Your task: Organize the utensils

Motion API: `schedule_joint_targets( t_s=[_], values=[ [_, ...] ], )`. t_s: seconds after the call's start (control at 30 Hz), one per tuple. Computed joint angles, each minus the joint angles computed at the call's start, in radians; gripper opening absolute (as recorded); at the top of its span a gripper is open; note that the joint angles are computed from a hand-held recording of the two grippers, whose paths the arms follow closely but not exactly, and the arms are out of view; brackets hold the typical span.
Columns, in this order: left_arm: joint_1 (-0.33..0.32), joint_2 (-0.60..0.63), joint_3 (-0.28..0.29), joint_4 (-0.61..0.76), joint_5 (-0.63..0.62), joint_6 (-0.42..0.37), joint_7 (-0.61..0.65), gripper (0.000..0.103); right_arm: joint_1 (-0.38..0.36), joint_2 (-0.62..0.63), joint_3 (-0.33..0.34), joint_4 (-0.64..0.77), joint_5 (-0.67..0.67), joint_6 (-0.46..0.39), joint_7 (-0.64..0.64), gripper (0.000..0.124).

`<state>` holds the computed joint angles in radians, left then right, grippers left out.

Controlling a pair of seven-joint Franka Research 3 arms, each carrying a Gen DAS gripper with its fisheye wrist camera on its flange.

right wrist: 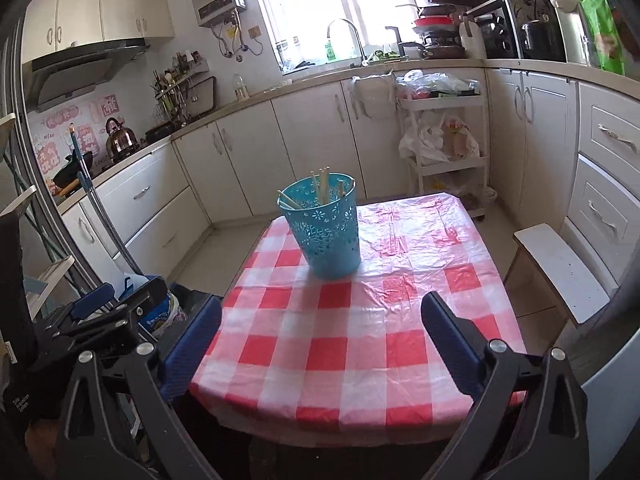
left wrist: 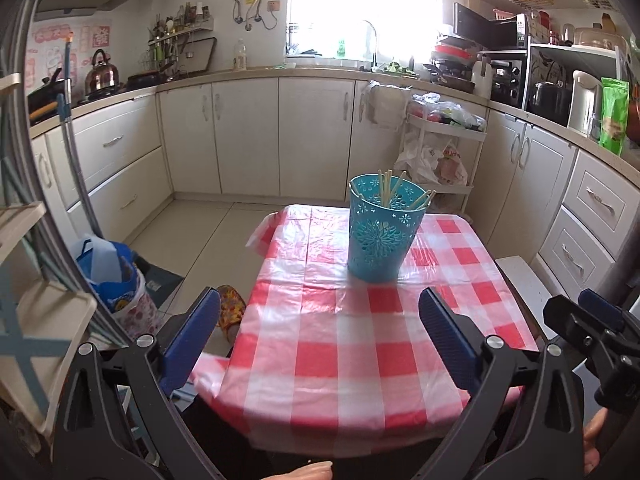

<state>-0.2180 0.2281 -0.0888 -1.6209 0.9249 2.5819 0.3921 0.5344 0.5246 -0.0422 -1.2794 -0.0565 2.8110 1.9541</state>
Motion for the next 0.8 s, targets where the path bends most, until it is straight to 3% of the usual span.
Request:
schedule_joint_targets(
  t_s=[0.13,0.2,0.3,0.4,0.5,0.6,0.7,0.8],
  values=[
    [-0.010,-0.109,-0.019,-0.118,0.057,-0.011,-0.054,0.095,0.066,-0.148,-0.044,-0.207,-0.090,0.043,0.072,0.096],
    [-0.012,-0.150,-0.040,-0.152,0.087,-0.063,-0.070,0.095,0.089,-0.211,-0.055,-0.297,-0.156,0.068,0.118,0.096],
    [-0.006,-0.197,-0.073,-0.193,0.084,-0.127,-0.069,0.095,0.091,-0.282,-0.040,-0.400,-0.225,0.087,0.181,0.096],
    [0.013,-0.251,-0.092,-0.255,0.007,-0.098,-0.036,0.095,0.070,-0.334,-0.005,-0.491,-0.256,0.131,0.227,0.096],
    [0.029,-0.286,-0.105,-0.301,-0.065,-0.054,0.020,0.095,0.048,-0.355,0.022,-0.518,-0.276,0.120,0.257,0.096],
    [0.032,-0.306,-0.129,-0.314,-0.092,-0.092,0.066,0.095,0.029,-0.363,0.040,-0.521,-0.290,0.099,0.300,0.096],
    [0.030,-0.307,-0.152,-0.306,-0.037,-0.155,0.021,0.095,0.013,-0.371,0.057,-0.532,-0.295,0.109,0.310,0.096],
    [0.027,-0.320,-0.154,-0.317,-0.042,-0.155,0.009,0.095,0.006,-0.385,0.063,-0.550,-0.314,0.123,0.330,0.096]
  ],
)
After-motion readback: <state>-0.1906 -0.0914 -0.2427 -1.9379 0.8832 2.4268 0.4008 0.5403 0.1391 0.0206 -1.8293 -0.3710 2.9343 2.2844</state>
